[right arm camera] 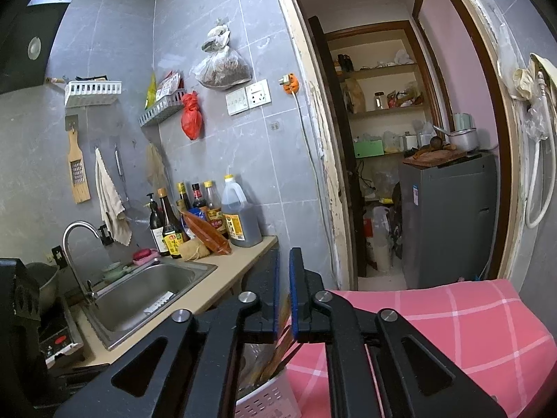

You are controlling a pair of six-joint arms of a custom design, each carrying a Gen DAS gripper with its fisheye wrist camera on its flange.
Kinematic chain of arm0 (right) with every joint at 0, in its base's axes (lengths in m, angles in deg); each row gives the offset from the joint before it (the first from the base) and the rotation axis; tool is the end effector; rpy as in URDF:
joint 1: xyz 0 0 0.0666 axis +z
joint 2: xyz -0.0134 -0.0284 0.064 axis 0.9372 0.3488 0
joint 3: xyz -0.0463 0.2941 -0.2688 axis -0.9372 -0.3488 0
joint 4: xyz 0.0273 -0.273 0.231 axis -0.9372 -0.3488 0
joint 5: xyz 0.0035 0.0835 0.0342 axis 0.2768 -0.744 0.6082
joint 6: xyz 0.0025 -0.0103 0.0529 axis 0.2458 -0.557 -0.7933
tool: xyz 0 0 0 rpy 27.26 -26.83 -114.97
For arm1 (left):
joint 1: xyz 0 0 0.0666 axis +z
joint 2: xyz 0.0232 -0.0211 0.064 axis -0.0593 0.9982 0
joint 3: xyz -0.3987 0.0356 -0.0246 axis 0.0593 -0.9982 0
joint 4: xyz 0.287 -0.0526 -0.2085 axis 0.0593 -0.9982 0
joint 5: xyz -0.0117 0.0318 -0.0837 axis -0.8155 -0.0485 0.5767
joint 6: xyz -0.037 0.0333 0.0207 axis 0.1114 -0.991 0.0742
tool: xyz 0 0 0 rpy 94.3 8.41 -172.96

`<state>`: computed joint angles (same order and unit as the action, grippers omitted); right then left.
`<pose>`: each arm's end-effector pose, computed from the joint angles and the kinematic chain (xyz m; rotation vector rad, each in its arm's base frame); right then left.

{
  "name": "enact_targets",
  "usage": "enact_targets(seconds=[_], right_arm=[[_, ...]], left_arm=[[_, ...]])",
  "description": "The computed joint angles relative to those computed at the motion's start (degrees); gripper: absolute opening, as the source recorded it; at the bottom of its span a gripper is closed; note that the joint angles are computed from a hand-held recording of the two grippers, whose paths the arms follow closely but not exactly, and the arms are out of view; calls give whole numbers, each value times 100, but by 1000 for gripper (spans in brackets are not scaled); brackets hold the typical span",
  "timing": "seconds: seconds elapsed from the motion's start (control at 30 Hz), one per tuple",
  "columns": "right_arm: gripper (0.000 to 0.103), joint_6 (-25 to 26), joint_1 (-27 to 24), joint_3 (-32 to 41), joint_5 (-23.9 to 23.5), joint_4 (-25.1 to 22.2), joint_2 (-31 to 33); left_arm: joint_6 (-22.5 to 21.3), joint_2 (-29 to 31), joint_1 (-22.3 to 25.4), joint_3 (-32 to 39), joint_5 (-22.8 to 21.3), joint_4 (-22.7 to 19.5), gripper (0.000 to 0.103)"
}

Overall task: Organize utensils
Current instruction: 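Open both tools over the white caddy to drop the two spoons, then move both open tools back over the remaining utensils on the tablecloth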

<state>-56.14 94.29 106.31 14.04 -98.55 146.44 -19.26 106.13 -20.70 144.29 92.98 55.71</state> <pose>0.5262 0.2307 0.5002 0.0806 1.7652 0.2768 0.5264 -0.1697 0.4719 -0.0492 2.1668 -0.5789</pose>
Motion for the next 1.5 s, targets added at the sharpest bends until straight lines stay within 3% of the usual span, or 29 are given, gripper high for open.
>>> enact_targets(seconds=[0.07,0.23,0.33,0.43,0.5,0.57,0.7,0.87,1.03,1.23,1.5], right_arm=[[22,-6,-20,-66,-2,55,-67],[35,-29,-76,-307,109,110,-347],[57,-54,-118,-651,279,211,-656],[74,-53,-170,-911,432,217,-926],[86,-56,-203,-1205,614,235,-1196],[101,-76,-231,-1400,788,228,-1394],[102,-111,-288,-1801,1124,128,-1807],[102,-230,-401,-2307,1419,-167,-2327],[102,-273,-533,-2630,1506,-491,-2677],[102,-400,-773,-2983,1412,-891,-2990],[102,-875,-1098,-3338,878,-1291,-2985]], left_arm=[[64,-48,12,-61,-5,114,13],[67,-157,-56,-130,-197,324,35],[6,-213,-124,-125,-345,350,43],[-118,-291,-237,-146,-655,422,60],[-253,-364,-342,-196,-921,515,77],[-400,-440,-447,-256,-1148,637,85],[-667,-596,-714,-473,-1575,1000,100],[-1105,-717,-1060,-714,-1793,1390,102],[-1329,-716,-1305,-816,-1717,1528,102],[-1310,-585,-1498,-831,-1565,1328,102],[-1358,-252,-1659,-618,-1294,688,102]])
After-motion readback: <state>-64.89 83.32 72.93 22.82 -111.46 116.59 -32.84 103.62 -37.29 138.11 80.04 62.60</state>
